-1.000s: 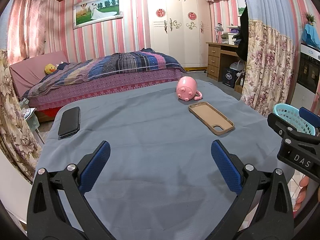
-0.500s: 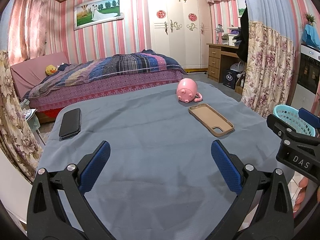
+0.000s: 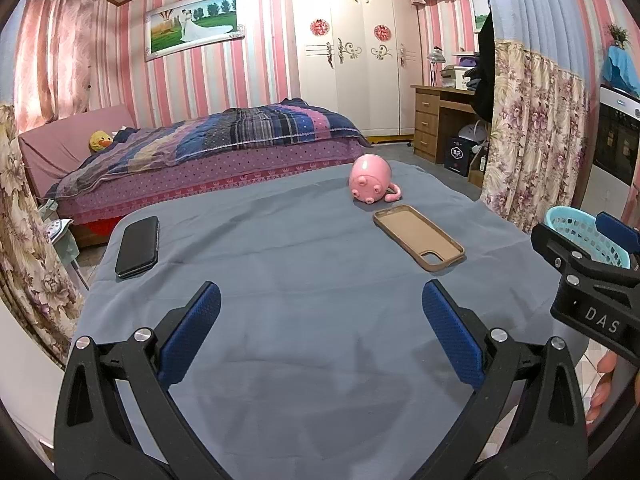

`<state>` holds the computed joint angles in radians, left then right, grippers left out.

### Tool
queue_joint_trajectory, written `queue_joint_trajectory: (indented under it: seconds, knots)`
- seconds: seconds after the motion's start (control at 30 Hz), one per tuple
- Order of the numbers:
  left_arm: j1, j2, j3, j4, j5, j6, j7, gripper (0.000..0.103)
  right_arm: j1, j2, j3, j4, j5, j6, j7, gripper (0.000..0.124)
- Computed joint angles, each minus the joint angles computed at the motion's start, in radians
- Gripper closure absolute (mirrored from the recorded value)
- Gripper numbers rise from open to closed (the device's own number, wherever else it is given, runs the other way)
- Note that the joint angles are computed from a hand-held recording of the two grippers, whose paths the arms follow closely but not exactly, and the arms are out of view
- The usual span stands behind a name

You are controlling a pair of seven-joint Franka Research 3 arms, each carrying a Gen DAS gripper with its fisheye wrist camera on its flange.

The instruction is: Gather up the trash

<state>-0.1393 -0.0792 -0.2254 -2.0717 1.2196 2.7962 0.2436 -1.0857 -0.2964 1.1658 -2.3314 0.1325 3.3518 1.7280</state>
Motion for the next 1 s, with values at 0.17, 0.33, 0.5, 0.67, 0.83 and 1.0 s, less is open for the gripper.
queue_joint_trajectory:
  seconds: [0.17,0.33,0.5,0.67,0.83,1.0]
  knots:
    - [0.0,0.0,0.001,0.001,-0.001,0.001,0.001,0.006,-0.004,-0.002,0.004,0.0,0.001,0.0,0.001,0.025]
    - [0.0,0.0,0.0,0.0,0.001,0.001,-0.001,0.006,-0.014,0.002,0.013,0.004,0.0,0.0,0.001,0.025]
    - [0.001,0.0,0.001,0.001,0.0,0.003,0.0,0.006,-0.006,-0.002,0.006,0.0,0.001,0.002,0.001,0.025]
    - [0.0,0.0,0.001,0.001,0.0,0.001,-0.001,0.006,-0.009,-0.001,0.009,0.001,0.002,0.001,0.002,0.025]
    - [0.001,0.0,0.001,0.0,-0.001,0.001,0.002,0.006,-0.013,0.0,0.012,0.002,0.001,0.002,-0.001,0.025]
    - [0.001,0.0,0.001,0.001,-0.001,0.001,0.003,0.006,-0.014,0.0,0.014,0.002,0.003,0.002,-0.001,0.025]
